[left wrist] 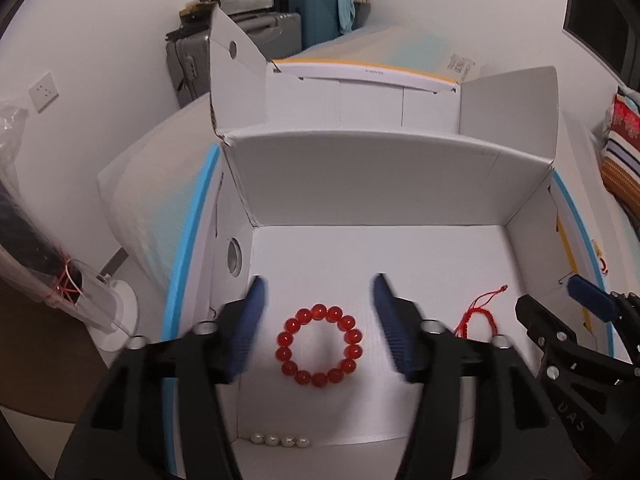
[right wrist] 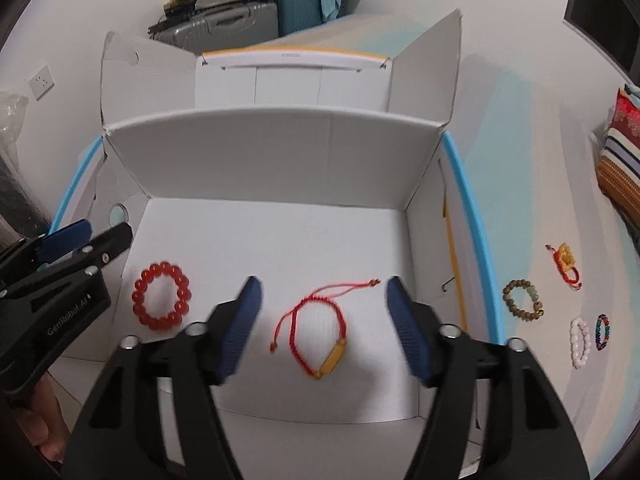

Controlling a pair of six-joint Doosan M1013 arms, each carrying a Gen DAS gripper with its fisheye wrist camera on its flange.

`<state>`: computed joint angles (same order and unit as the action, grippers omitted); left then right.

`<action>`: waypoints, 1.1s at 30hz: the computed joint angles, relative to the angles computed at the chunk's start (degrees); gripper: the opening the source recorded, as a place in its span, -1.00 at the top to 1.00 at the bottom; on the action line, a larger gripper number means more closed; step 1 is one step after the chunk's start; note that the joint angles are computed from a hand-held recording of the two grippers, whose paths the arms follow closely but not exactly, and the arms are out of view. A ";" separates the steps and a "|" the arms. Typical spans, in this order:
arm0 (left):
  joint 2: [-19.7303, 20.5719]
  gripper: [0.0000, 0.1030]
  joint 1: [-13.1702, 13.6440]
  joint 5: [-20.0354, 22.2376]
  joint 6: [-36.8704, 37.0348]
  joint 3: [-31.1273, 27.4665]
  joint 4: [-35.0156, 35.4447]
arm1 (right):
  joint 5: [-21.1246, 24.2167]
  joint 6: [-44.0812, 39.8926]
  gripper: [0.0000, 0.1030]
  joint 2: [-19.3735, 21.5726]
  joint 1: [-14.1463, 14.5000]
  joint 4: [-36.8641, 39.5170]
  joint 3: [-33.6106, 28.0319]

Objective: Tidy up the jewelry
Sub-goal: 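Open left tool to drop red beads while right tool drops cord bracelet, then withdraw both tools from the box back toward the bed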

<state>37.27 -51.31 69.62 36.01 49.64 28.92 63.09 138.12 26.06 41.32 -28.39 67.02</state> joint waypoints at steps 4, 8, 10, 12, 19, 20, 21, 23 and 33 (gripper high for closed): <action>-0.81 -0.57 -0.66 -0.72 -1.03 0.68 1.74 | -0.32 2.07 -0.60 -1.07 0.64 -3.22 1.02; -1.30 -0.66 -1.29 -1.47 -0.99 0.69 2.84 | -0.49 4.04 -0.76 -2.15 1.04 -5.64 1.96; -1.52 -0.74 -1.72 -1.86 -1.36 0.66 3.75 | -0.56 5.08 -0.76 -2.73 1.11 -6.60 2.50; -1.66 -0.81 -2.10 -2.19 -1.63 0.52 4.32 | -0.46 6.15 -0.77 -3.42 1.18 -7.83 3.25; -1.76 -0.89 -3.29 -3.76 -1.41 -0.20 5.04 | -0.61 10.47 -0.78 -6.86 1.02 -10.41 7.33; -1.66 -0.89 -3.44 -3.93 -1.39 -0.44 4.89 | -0.42 11.11 -0.79 -7.36 0.98 -10.85 7.90; -1.44 -0.89 -3.67 -4.01 -1.30 -0.89 4.77 | -0.27 11.70 -0.79 -7.85 0.92 -11.25 8.50; -1.00 -0.89 -4.07 -3.95 -0.94 -1.69 4.97 | 0.22 13.19 -0.79 -9.16 0.62 -12.16 10.02; 3.72 -0.89 -6.56 -3.82 3.66 -9.72 4.38 | 3.35 19.73 -0.84 -14.72 -0.90 -16.20 16.26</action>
